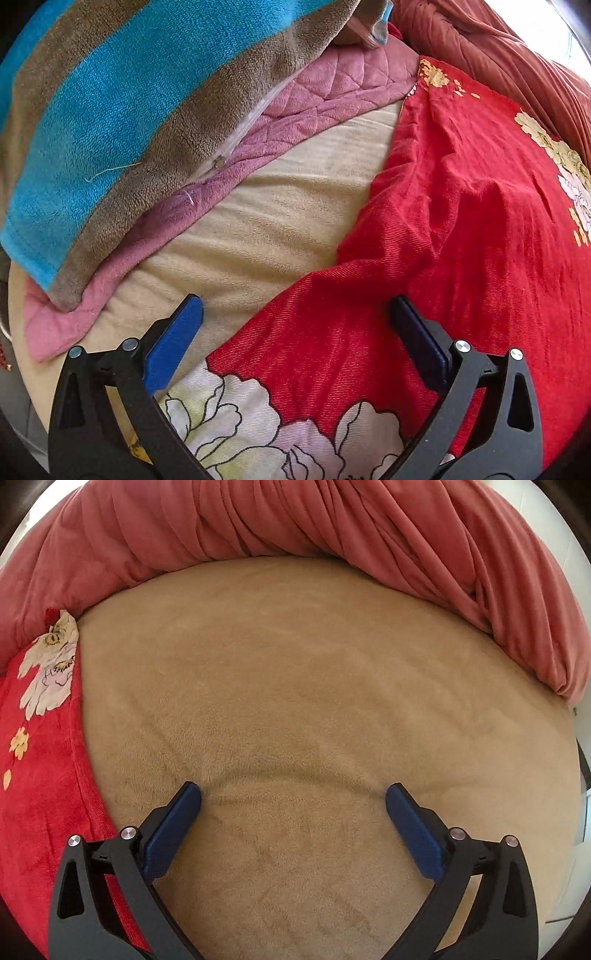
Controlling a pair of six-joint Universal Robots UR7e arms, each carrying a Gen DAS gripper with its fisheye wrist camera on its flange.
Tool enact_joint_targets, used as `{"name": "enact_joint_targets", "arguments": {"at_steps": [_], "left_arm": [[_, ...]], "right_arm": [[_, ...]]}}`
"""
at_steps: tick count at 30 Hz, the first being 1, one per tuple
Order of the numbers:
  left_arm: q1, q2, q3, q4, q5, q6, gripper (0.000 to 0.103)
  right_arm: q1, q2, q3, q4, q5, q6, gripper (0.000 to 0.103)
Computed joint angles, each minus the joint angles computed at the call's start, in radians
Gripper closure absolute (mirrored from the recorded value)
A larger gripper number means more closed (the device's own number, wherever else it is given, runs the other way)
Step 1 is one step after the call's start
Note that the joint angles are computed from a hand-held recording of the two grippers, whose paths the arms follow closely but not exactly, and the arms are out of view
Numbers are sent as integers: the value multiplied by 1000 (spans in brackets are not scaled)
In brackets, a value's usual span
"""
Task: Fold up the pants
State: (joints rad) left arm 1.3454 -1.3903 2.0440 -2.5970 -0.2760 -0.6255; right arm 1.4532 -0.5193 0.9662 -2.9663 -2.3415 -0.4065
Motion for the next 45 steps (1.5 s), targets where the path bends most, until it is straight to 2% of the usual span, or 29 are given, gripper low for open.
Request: {"name": "enact_joint_targets", "arguments": {"at_steps": [24, 26, 45], "left_arm": [[10, 22, -22, -28, -4, 29, 8], [10, 22, -22, -28, -4, 30, 8], [10, 22, -22, -29, -4, 31, 8]], "right_arm": [[11, -1, 15, -5, -8, 12, 4], [17, 42, -46, 17, -13, 17, 4], [17, 42, -45, 16, -13, 17, 4]]}}
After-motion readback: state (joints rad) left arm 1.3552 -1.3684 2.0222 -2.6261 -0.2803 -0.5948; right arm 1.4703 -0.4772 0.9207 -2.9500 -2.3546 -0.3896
